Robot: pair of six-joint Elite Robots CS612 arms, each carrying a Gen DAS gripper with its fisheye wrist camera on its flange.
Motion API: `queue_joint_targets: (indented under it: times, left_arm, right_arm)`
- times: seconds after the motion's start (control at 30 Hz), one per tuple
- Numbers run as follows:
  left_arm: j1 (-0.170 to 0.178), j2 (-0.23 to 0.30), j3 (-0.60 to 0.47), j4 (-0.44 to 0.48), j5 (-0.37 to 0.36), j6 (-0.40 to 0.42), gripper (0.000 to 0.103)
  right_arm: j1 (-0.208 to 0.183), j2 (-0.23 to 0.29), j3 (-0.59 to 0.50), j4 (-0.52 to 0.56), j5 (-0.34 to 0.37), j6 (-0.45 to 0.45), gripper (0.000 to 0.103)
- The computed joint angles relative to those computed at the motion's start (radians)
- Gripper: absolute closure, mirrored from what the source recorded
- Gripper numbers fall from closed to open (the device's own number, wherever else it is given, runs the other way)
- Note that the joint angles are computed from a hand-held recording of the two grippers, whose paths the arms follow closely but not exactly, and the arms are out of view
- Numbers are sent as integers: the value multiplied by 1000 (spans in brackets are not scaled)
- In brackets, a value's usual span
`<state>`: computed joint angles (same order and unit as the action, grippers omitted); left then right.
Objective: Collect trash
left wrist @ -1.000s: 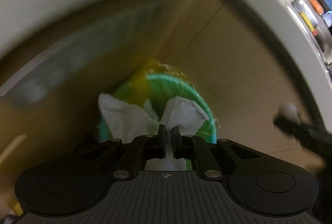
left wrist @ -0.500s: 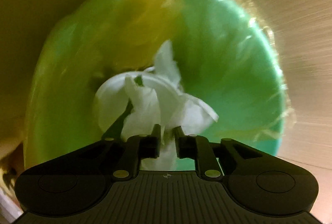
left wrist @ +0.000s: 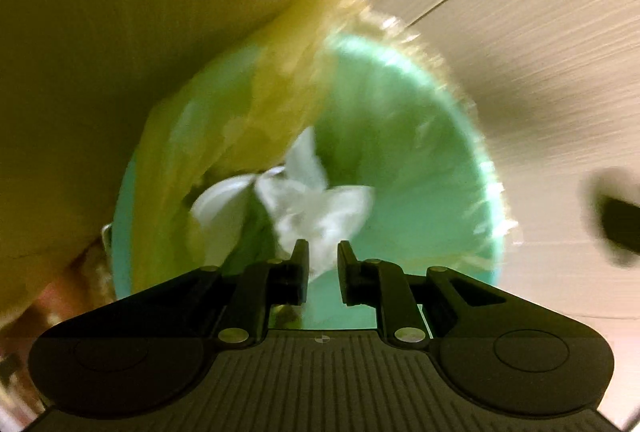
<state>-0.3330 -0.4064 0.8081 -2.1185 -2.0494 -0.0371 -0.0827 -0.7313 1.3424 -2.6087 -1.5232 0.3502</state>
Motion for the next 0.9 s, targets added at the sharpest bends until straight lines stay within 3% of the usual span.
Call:
queue_joint_targets:
  times: [0.17,0.43,0.53,0.73,0.9]
  left_arm:
    - [17,-82,127,-115,-42,0,85]
    - [39,-167,244,-221,-51,-10,86]
    - [50,-192,274,-254,-43,-36,86]
    - [58,-251,340,-341,-22,-69,86]
    - [54,-327,422,-459,9,-96,86]
  right_arm:
    - [-7,74,-102,136,93,30,49]
    - [16,222,-291,349,128,-2,49]
    - [17,249,-333,431,154,6,49]
    - [16,196,-280,371,133,39,42]
    - [14,69,-142,223,117,82,42]
